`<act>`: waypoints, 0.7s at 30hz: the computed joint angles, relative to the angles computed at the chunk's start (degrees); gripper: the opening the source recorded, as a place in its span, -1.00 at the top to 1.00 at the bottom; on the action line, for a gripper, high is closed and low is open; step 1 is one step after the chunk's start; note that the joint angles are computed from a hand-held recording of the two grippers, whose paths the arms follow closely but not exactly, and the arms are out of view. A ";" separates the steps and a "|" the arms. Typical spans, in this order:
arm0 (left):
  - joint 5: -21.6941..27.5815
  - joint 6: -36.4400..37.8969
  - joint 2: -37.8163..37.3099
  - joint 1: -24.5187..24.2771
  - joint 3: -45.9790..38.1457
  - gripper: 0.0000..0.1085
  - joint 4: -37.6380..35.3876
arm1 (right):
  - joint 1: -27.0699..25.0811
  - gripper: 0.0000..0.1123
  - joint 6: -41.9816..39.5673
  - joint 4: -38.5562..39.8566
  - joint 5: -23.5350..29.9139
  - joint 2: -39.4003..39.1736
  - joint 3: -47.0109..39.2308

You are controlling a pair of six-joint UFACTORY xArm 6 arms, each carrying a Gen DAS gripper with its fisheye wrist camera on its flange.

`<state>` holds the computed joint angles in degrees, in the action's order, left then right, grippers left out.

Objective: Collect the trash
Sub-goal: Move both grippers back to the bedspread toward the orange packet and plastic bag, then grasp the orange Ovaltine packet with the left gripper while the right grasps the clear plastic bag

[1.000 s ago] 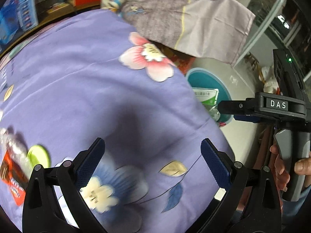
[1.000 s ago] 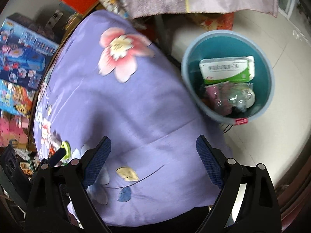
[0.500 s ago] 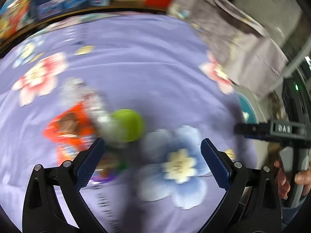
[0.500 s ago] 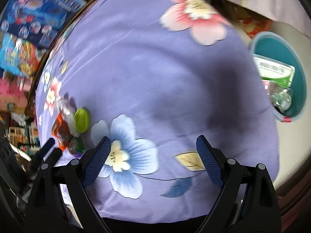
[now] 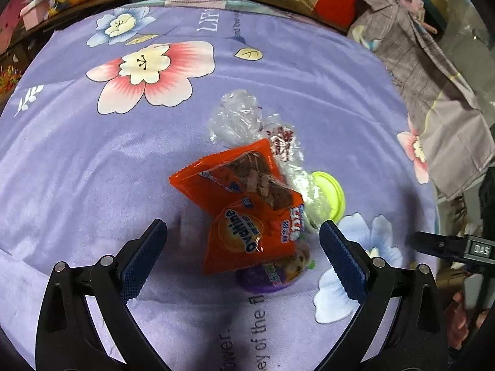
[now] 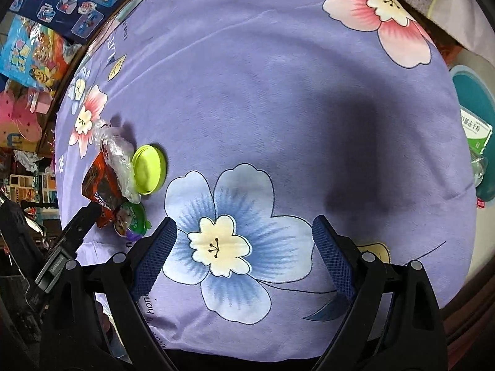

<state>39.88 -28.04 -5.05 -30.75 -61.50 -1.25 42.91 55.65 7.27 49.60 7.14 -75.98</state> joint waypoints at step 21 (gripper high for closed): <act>-3.29 2.01 -1.58 5.31 4.35 -0.09 0.67 | 1.26 -0.52 -7.86 -0.72 14.69 25.41 -37.15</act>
